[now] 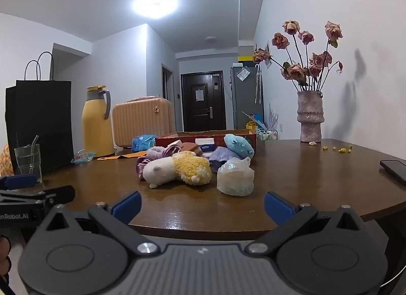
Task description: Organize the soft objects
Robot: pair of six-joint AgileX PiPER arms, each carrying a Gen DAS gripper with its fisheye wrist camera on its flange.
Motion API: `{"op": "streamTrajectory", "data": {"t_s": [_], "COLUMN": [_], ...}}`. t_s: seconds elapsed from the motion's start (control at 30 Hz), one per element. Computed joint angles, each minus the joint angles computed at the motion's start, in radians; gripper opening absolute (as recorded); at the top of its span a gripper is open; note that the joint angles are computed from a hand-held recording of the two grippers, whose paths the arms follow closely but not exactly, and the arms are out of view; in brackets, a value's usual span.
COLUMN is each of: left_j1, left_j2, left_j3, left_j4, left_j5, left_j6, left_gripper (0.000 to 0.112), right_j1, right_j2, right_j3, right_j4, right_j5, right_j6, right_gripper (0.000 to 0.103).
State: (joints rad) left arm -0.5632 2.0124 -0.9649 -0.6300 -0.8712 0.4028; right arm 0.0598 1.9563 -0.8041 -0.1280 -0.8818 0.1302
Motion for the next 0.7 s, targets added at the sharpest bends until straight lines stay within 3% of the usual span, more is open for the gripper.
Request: {"op": "streamTrajectory", "data": {"t_s": [0.4,0.7], "left_j1": [0.013,0.006], "left_j2": [-0.004,0.003], "left_j3": [0.006,0.003], "left_j4": [0.049,0.044], "left_j5": [0.014,0.013], "left_j6": [-0.04,-0.043], "left_gripper": [0.103,0.103], "right_j1": [0.018,-0.005], "right_j2": [0.025,0.008], "right_j3": [0.0,-0.014], "right_j4": [0.035,-0.006], "right_j5": [-0.03,0.015], "right_j6": [-0.017,0.02], "right_gripper": [0.103,0.103]}}
